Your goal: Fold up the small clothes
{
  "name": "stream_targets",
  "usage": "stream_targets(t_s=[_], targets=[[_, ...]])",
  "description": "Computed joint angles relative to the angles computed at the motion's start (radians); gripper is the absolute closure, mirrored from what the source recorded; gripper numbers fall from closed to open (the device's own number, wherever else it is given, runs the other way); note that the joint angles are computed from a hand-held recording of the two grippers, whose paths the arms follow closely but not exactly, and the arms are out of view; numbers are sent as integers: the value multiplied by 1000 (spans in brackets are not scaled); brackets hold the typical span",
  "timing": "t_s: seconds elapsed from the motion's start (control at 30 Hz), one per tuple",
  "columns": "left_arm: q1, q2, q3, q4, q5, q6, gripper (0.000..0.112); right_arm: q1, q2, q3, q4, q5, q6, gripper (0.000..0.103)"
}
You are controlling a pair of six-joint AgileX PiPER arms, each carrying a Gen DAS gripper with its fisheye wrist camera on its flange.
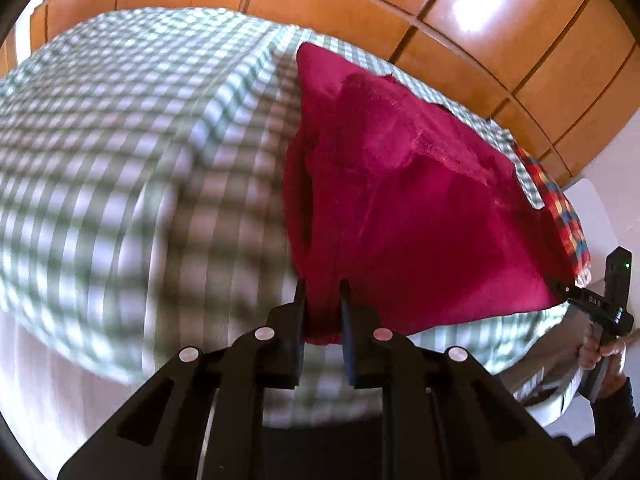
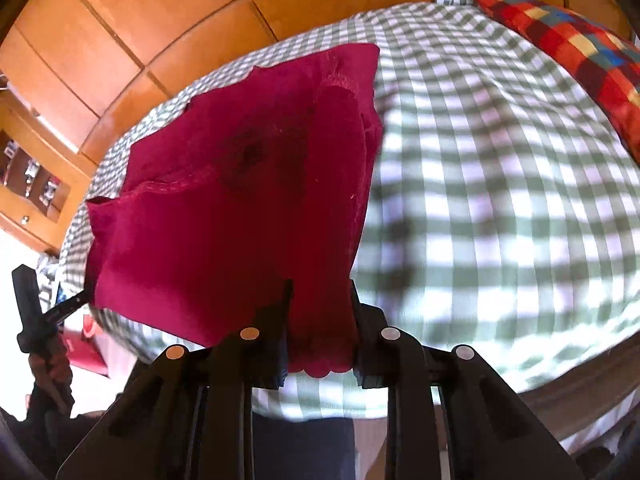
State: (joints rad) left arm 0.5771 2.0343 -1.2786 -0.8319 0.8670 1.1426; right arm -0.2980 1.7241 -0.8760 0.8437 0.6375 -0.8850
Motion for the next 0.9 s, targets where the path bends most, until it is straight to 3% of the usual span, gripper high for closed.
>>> stream_targets(t_s=[0.03,0.17,0.2,0.27,0.57,0.73,0.8,0.9], targets=[[6,-21,36,0,-19,20,96,-2,-1,-1,0,2,-1,80],[-1,-89,107,-39,-117,66,76,-12,-5,-28,-6,-9,34,55],[-6,-98,103,-58,-134,72,73,-8,-12,-33,-4,-24,41,44],[-15,-99,77,-84,-152,79,72,3,-26,-36,1,-57,52,34],[-134,-5,-119,-39,-192,-16,72,80,73,-205,-100,-161,178,34],[-188,90,-261,38,-144,-140,67,119,174,-346,-191,-145,284,45],[-203,117,-296,54,-131,-173,70,134,205,-384,-241,-131,323,66],[-212,133,-322,61,-110,-176,95,158,205,-379,-318,-148,372,90]])
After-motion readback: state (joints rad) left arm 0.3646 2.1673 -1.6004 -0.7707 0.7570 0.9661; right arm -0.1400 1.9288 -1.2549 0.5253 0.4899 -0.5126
